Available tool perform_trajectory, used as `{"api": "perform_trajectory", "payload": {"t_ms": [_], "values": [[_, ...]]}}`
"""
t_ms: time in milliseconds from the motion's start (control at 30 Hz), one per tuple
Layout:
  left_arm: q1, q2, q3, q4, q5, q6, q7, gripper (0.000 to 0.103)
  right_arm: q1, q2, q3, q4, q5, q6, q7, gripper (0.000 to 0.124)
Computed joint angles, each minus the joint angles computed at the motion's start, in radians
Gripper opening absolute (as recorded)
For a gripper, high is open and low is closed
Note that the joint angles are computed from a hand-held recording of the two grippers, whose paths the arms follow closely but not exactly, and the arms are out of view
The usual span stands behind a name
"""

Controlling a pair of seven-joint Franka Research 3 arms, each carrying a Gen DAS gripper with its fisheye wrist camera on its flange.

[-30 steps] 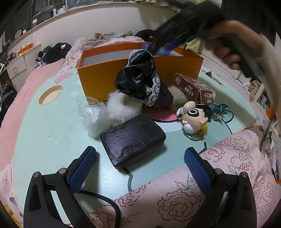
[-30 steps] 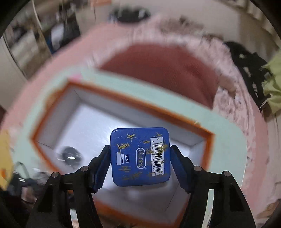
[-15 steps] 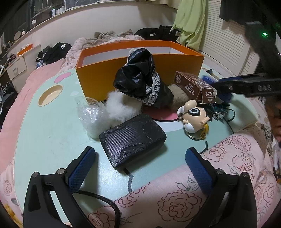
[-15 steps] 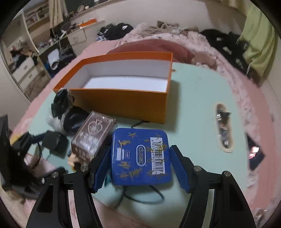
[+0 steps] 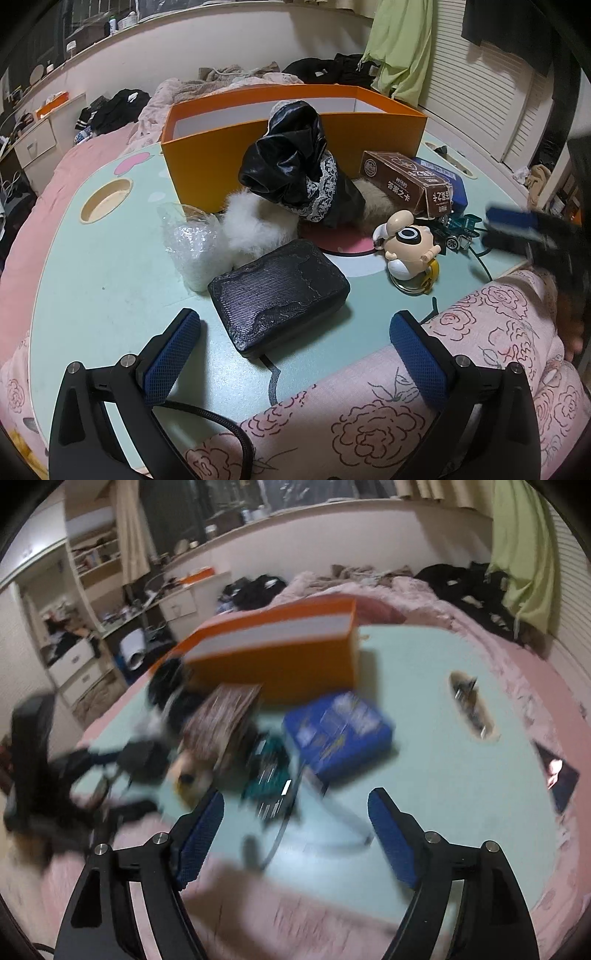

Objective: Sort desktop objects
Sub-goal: 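Grasp the blue tin in the box with the right gripper and place it on the table, then pinch the small silver metal piece with the left gripper and set it on the pink disc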

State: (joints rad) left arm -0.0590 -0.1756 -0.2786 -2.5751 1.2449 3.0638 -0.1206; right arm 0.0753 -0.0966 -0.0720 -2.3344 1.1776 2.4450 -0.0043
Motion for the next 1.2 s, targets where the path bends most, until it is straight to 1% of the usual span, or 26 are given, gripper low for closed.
{"api": "perform_trajectory", "payload": {"t_ms": [33, 67, 100, 167, 300, 533, 600, 633, 700, 767, 800, 867, 900, 933, 1000, 1033, 1067, 1100, 1133, 1167, 1200], "values": [[0.000, 0.000, 0.000, 0.000, 0.000, 0.001, 0.000, 0.102, 0.010, -0.014, 0.007, -0.031, 0.053, 0.050, -0.082, 0.094], [0.000, 0.000, 0.001, 0.000, -0.001, 0.000, 0.001, 0.102, 0.028, -0.024, 0.021, -0.057, 0.112, 0.124, -0.177, 0.098], [-0.002, 0.000, 0.003, -0.001, -0.007, 0.000, 0.008, 0.102, 0.031, -0.024, 0.040, -0.067, 0.150, 0.169, -0.236, 0.101], [-0.003, 0.000, 0.004, -0.002, -0.018, -0.003, 0.021, 0.102, 0.041, -0.005, 0.018, -0.046, 0.146, 0.140, -0.220, 0.102], [0.001, -0.003, 0.002, -0.005, -0.016, 0.001, 0.018, 0.102, 0.033, 0.008, 0.013, -0.037, 0.169, 0.117, -0.256, 0.103], [0.008, -0.003, -0.001, -0.004, -0.001, 0.006, -0.002, 0.102, 0.026, 0.011, 0.017, -0.038, 0.181, 0.113, -0.268, 0.103], [0.008, -0.009, 0.005, -0.011, -0.016, 0.017, -0.003, 0.102, 0.026, 0.010, 0.018, -0.038, 0.181, 0.114, -0.267, 0.103], [0.013, -0.018, 0.005, -0.019, -0.025, 0.025, -0.021, 0.102, 0.026, 0.010, 0.019, -0.039, 0.181, 0.114, -0.267, 0.103], [0.004, -0.062, 0.002, -0.047, -0.094, -0.012, -0.009, 0.102, 0.026, 0.010, 0.019, -0.038, 0.181, 0.114, -0.268, 0.103], [0.019, -0.111, -0.013, -0.058, -0.114, -0.035, -0.008, 0.102, 0.027, 0.008, 0.020, -0.040, 0.182, 0.116, -0.267, 0.103], [0.027, -0.136, -0.011, -0.060, -0.125, -0.031, 0.005, 0.102, 0.027, 0.008, 0.020, -0.041, 0.182, 0.116, -0.267, 0.103], [0.040, -0.170, 0.006, -0.057, -0.164, 0.002, 0.058, 0.102, 0.027, 0.008, 0.019, -0.041, 0.184, 0.115, -0.269, 0.103], [0.038, -0.179, 0.032, -0.050, -0.197, 0.029, 0.101, 0.102, 0.027, 0.008, 0.019, -0.040, 0.183, 0.115, -0.268, 0.103], [0.020, -0.176, 0.066, -0.042, -0.241, 0.042, 0.147, 0.102, 0.027, 0.008, 0.019, -0.040, 0.182, 0.115, -0.267, 0.103], [-0.099, -0.150, 0.206, -0.016, -0.411, 0.048, 0.312, 0.102, 0.027, 0.008, 0.019, -0.040, 0.182, 0.114, -0.268, 0.103], [-0.184, -0.129, 0.291, 0.007, -0.509, 0.036, 0.405, 0.102, 0.027, 0.008, 0.019, -0.040, 0.182, 0.114, -0.268, 0.103], [-0.235, -0.101, 0.340, 0.040, -0.609, 0.029, 0.495, 0.102, 0.027, 0.009, 0.018, -0.040, 0.183, 0.114, -0.269, 0.103], [-0.252, -0.081, 0.357, 0.067, -0.638, 0.013, 0.521, 0.102, 0.027, 0.009, 0.018, -0.040, 0.183, 0.114, -0.269, 0.103], [-0.234, -0.062, 0.339, 0.096, -0.628, -0.007, 0.511, 0.101, 0.030, 0.000, 0.022, -0.047, 0.184, 0.118, -0.265, 0.103], [-0.182, -0.042, 0.287, 0.127, -0.600, -0.035, 0.485, 0.101, 0.033, -0.001, 0.023, -0.048, 0.187, 0.121, -0.264, 0.103], [-0.150, -0.009, 0.248, 0.173, -0.576, -0.082, 0.466, 0.100, 0.034, -0.002, 0.024, -0.049, 0.189, 0.121, -0.265, 0.103]]}}
